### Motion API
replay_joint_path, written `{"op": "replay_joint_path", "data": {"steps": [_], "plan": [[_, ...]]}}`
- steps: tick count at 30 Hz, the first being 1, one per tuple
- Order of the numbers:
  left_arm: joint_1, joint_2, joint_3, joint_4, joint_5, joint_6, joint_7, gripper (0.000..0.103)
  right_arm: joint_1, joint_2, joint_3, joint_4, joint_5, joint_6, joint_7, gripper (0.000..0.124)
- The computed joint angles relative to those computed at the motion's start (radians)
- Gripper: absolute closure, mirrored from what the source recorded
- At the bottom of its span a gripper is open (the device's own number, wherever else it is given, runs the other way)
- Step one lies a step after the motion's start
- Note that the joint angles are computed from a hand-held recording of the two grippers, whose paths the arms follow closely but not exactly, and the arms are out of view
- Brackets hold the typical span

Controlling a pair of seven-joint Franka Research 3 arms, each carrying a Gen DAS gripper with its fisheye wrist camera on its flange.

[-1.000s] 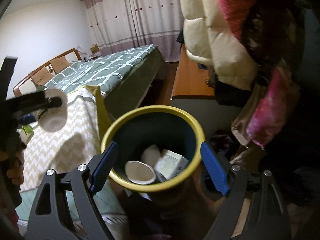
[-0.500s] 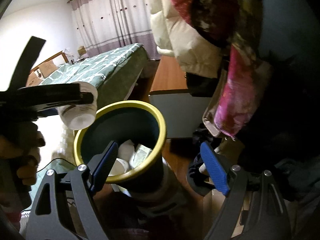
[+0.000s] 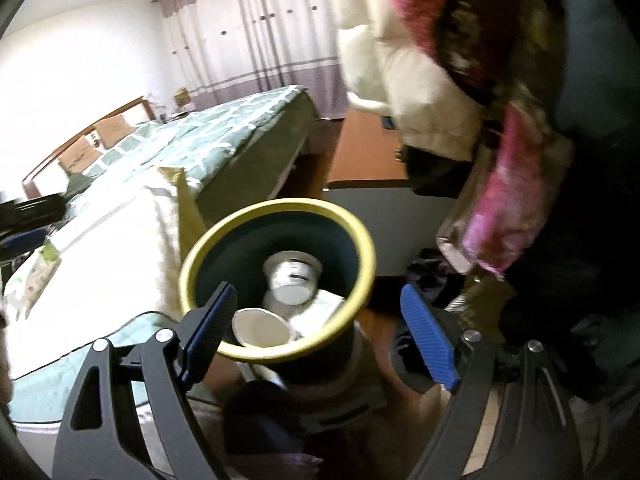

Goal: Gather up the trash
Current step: 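Grasp the white-and-green bottle with the right gripper and lift it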

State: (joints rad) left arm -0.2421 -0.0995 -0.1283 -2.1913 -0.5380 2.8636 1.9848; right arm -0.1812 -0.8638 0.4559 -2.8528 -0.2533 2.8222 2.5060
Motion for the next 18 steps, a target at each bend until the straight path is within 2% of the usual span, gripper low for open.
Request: {"op": "replay_joint_path", "data": {"steps": [3,7,10,13,18], "plan": [[0.012,-0.112,0.054,-0.109,-0.041,0.040,0.042,0.005,0.011,0.042,0.024,0.041,-0.007,0.009,-0.002,0.044],[0.070,-0.244,0.110,-0.253,0.053,0.119,-0.033,0.005,0.020,0.091,0.067,0.101,-0.025,0.009,0.010,0.044],[0.106,-0.320,0.171,-0.327,0.107,0.132,-0.060,0.005,0.020,0.153,0.103,0.162,-0.049,0.018,0.025,0.044],[0.112,-0.369,0.251,-0.367,0.140,0.125,-0.059,0.005,0.008,0.228,0.152,0.237,-0.089,0.023,0.051,0.044],[0.165,-0.403,0.328,-0.413,0.226,0.142,-0.088,0.005,-0.009,0.398,0.230,0.388,-0.190,0.044,0.098,0.044]]}}
